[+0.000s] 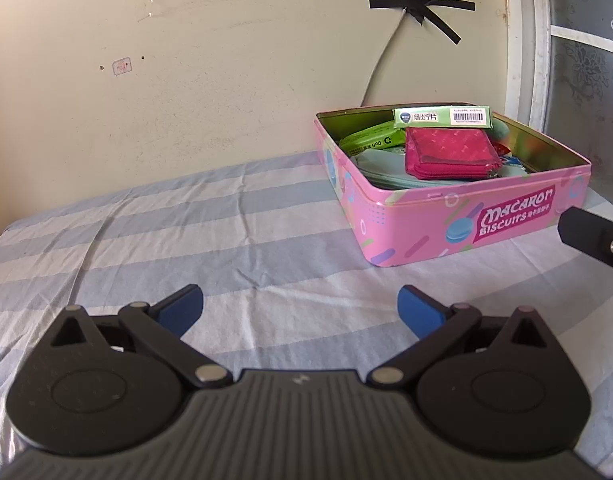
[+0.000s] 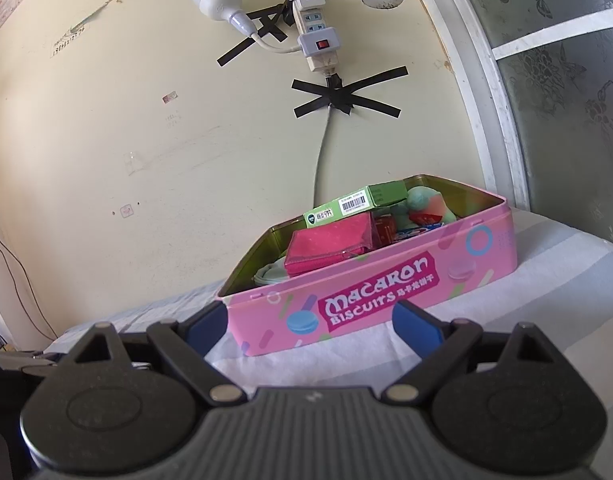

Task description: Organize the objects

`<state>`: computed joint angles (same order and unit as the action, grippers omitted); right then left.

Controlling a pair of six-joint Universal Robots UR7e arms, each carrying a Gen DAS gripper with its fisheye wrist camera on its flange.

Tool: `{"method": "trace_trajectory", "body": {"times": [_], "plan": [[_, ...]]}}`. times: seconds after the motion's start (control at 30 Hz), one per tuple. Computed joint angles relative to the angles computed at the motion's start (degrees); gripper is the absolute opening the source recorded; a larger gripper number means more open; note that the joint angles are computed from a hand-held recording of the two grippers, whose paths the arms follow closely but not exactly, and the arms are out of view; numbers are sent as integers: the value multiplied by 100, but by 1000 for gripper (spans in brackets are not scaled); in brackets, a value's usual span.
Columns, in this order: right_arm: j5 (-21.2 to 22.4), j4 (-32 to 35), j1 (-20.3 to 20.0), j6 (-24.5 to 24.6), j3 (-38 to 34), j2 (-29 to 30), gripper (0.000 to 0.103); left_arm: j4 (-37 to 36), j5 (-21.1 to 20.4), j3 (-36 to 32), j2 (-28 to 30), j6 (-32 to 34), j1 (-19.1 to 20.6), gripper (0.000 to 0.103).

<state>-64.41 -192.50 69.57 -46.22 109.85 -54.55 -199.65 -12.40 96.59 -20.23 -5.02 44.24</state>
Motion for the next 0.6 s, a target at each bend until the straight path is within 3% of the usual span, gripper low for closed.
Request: {"method": "trace_trajectory", "body": {"times": [0.5,0.6], "plan": [[-5,-12,-7,-3,16,-10,93,30,-102,69,-30,-23,-4,103],[-3,-15,-27,-30,20,-9,94,263,-160,126,-100,-268,10,103]]}}
